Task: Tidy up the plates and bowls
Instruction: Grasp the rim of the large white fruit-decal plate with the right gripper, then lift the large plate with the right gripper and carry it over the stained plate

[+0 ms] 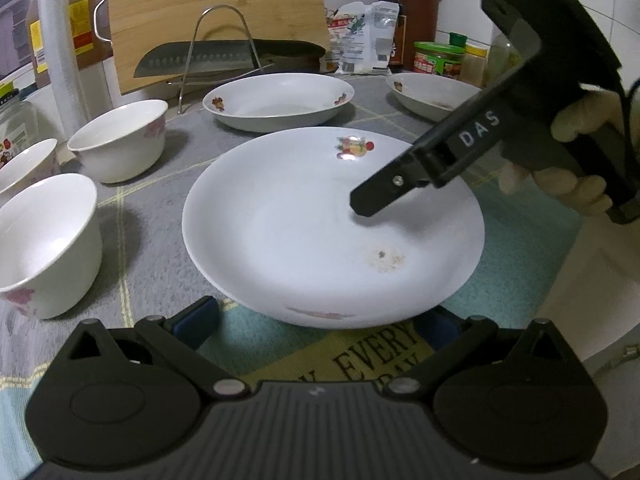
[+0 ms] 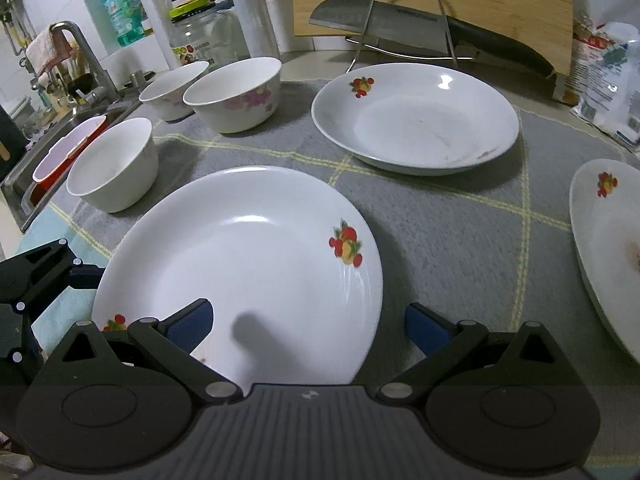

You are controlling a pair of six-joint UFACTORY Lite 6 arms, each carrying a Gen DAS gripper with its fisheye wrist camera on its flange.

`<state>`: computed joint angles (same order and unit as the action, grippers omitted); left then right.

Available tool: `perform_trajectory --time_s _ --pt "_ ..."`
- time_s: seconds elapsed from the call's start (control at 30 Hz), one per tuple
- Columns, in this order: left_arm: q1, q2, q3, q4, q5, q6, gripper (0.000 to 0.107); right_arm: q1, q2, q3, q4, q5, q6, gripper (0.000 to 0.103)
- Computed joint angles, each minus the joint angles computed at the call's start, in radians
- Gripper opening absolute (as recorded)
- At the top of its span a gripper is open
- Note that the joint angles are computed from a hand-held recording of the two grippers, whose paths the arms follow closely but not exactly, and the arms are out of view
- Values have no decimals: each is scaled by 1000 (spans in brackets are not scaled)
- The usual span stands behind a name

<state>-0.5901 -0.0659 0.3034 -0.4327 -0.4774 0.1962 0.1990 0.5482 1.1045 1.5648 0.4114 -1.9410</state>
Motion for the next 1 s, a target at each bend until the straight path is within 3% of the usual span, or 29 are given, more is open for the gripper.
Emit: perform_trajectory --time_s 0.3,0.57,0.83,1.0 --pt "91 4 -14 268 -14 -125 103 29 54 69 -13 -2 -25 103" --pt "171 5 -19 499 -24 -226 103 21 139 218 -244 73 166 103" --pt "155 -1 3 432 22 -153 103 -4 235 393 -443 222 332 103" --pt "124 -9 8 329 37 -49 103 -13 270 460 -501 288 380 95"
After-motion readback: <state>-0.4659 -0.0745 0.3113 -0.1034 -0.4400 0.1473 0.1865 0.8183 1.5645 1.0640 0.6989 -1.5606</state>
